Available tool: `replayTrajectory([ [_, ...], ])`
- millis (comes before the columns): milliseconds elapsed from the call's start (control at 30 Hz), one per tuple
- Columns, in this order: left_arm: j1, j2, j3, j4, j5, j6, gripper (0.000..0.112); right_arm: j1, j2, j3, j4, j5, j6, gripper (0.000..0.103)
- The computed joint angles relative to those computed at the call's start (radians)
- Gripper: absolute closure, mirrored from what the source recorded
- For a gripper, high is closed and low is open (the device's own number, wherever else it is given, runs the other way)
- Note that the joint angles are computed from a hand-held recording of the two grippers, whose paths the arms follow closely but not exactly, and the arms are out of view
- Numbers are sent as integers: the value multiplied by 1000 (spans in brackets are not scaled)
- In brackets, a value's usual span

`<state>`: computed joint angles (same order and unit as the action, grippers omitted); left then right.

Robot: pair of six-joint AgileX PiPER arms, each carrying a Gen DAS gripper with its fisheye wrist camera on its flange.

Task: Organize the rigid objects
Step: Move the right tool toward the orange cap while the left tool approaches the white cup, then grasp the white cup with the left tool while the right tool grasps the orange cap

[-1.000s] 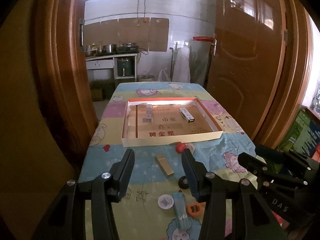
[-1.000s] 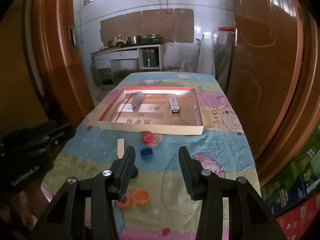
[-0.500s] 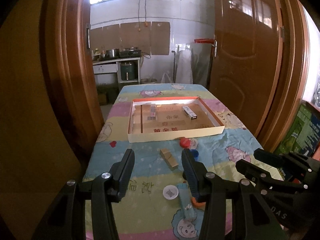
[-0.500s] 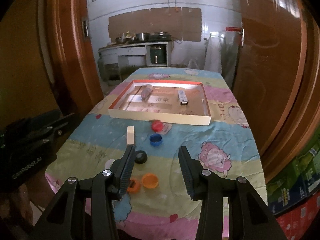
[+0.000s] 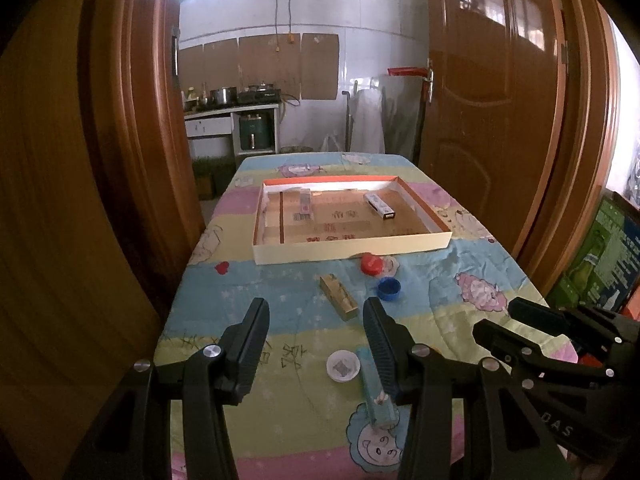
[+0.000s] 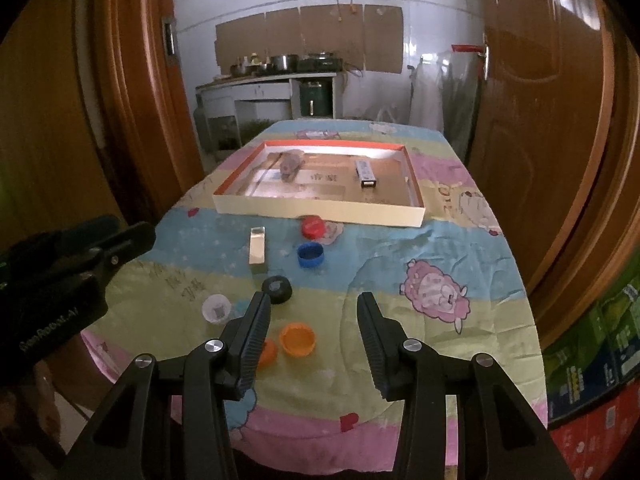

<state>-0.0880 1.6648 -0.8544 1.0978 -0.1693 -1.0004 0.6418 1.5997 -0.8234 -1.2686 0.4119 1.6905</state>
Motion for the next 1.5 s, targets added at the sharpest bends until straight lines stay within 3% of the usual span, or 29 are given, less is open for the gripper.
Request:
replayTrajectory([
  [167,19,34,17,-94,-49,102,63,-4,26,19,-68,-11,77,57],
  [467,42,157,-4,14,-114,35,63,-34,89,22,-120,-67,137,57],
  [767,27,258,-20,-4,-111,96,63,-57,121,20,-137,-93,163,57],
  [933,24,304,-47,45,-100,55,63,-68,133,22,-141,-111,174,57],
  [1367,-16,359,-107,-180,-79,286,63,-105,167,14,-163,-142,197,56],
  [1433,-6,365,-109,-161,-103,266,65,-111,171,14,-173,-147,207,56],
  [1500,-2,367,-112,-180,-108,283,79,-116,175,14,-180,-153,215,56],
])
